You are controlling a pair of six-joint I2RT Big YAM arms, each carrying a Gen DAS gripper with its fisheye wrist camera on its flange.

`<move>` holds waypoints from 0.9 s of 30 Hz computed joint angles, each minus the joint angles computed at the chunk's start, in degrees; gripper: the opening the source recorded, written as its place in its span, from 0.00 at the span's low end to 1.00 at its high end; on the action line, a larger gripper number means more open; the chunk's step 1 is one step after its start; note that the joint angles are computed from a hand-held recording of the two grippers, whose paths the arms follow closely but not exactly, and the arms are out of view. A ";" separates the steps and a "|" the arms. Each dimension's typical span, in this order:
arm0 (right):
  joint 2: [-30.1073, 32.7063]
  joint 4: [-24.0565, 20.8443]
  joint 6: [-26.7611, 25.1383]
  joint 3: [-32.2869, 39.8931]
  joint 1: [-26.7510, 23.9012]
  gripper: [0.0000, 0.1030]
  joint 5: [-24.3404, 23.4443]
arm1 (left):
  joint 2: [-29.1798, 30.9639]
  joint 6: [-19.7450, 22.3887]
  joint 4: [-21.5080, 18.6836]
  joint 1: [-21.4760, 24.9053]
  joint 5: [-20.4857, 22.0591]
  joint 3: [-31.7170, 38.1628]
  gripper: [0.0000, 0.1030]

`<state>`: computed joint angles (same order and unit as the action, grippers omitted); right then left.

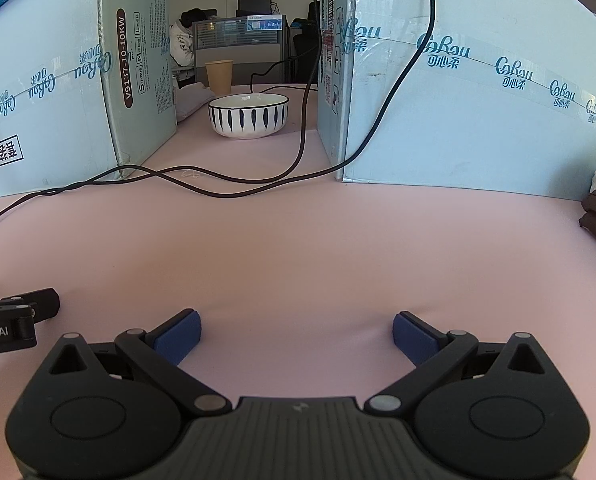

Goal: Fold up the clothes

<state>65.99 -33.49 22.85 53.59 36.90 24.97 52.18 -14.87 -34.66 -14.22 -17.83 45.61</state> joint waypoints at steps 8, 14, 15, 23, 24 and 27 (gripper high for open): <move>-0.19 -0.13 -0.17 0.02 -0.23 1.00 -0.20 | 0.36 -0.17 0.33 -0.34 -0.29 -0.07 1.00; -0.18 -0.23 -0.19 0.10 -0.19 1.00 -0.18 | 0.41 0.39 0.92 0.59 0.46 -0.40 1.00; -0.04 -0.09 -0.19 0.10 -0.19 1.00 -0.19 | 0.34 0.26 0.74 0.37 0.26 -0.32 1.00; -0.02 -0.11 -0.24 0.14 -0.22 1.00 -0.23 | 0.32 0.27 0.78 0.42 0.30 -0.37 1.00; 0.07 -0.04 -0.23 0.15 -0.20 1.00 -0.21 | 0.33 0.26 0.74 0.39 0.28 -0.34 1.00; -0.02 -0.10 -0.22 0.14 -0.21 1.00 -0.21 | 0.33 0.28 0.78 0.42 0.31 -0.35 1.00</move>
<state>65.97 -33.59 22.63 53.74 36.69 24.75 52.52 -14.59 -33.89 -13.80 -17.52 45.26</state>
